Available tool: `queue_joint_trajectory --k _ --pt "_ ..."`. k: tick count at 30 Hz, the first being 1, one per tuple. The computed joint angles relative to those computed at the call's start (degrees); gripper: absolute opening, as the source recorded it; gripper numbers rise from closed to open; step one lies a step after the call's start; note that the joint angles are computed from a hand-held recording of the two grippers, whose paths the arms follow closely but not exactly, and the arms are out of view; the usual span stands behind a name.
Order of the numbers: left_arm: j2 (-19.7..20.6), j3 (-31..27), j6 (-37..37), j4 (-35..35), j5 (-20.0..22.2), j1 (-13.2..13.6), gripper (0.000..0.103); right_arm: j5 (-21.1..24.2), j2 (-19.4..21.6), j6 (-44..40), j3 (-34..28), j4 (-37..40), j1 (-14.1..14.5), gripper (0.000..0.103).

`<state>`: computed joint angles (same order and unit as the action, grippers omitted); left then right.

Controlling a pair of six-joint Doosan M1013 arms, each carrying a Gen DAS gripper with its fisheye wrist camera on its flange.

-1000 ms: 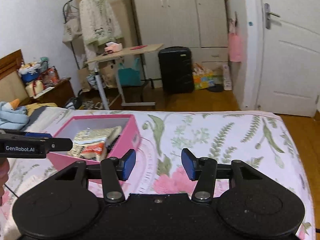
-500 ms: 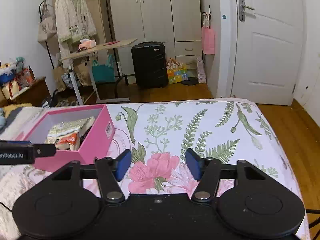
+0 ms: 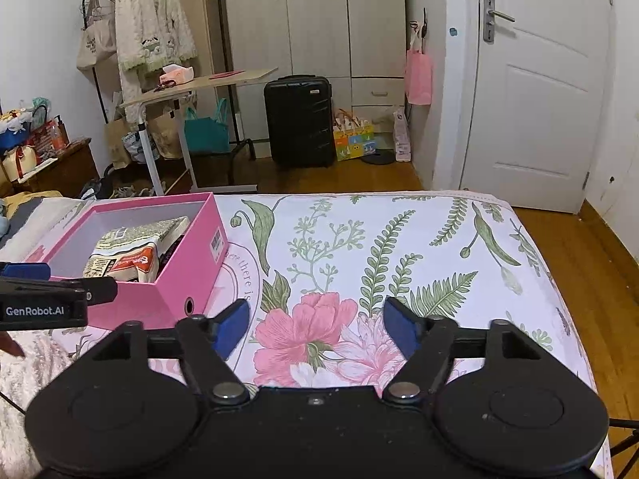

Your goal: Organize snacks

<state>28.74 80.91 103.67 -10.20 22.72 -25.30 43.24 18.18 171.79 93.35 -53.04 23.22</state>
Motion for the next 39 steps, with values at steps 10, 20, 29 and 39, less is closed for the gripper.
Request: queue_joint_trajectory --k 10,20,29,39 --pt "-0.08 -0.77 -1.89 1.56 1.83 0.02 0.094 10.11 1.74 -3.75 -3.93 5.96 0.60 0.098" --pt "-0.93 1.17 3.32 -5.23 -0.92 0.61 0.094 9.30 1.09 -0.23 -2.32 0.71 1.76 0.098" --pt "-1.18 2.35 2.55 -4.32 -3.83 0.55 0.094 7.78 1.40 0.98 -1.84 0.17 1.85 0.098" --pt "-1.26 3.85 1.34 -2.52 -6.39 0.41 0.094 10.51 2.76 1.99 -2.07 -6.19 3.62 0.098"
